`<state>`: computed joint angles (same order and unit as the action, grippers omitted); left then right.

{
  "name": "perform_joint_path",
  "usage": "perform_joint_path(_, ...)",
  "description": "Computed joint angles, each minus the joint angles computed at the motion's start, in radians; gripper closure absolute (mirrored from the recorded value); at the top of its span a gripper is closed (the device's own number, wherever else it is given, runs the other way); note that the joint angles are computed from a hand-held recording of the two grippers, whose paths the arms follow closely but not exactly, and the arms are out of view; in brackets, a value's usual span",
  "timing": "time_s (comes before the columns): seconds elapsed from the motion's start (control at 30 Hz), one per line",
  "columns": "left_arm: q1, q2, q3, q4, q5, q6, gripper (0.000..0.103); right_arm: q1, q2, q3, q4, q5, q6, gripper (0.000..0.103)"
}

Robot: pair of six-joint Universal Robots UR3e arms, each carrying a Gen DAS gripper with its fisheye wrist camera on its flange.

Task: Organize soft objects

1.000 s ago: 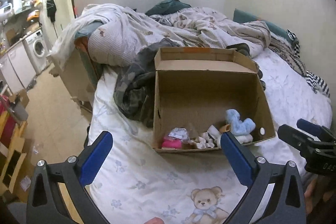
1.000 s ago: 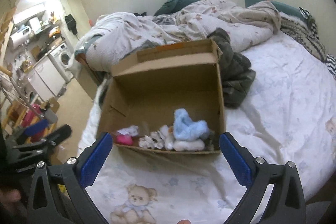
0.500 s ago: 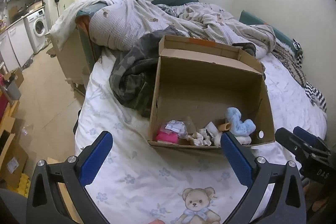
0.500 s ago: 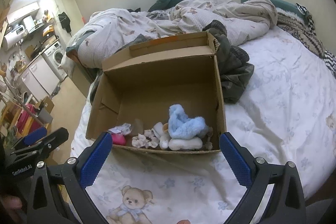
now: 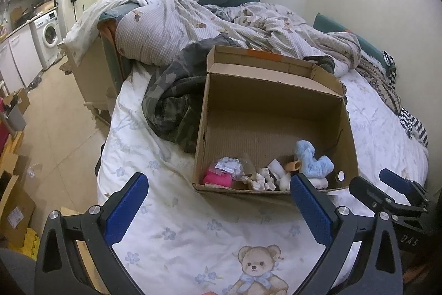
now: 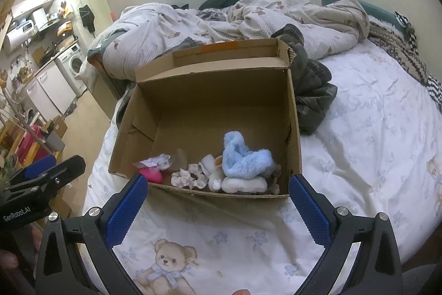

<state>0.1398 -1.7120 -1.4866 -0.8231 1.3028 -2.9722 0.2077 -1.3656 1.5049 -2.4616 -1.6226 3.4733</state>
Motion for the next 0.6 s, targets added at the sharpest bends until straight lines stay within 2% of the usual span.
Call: perform_joint_path(0.6,0.005,-0.005,0.002,-0.019,-0.008,0.008,0.001,-0.003,0.004,0.002,-0.005,-0.003,-0.001,0.0)
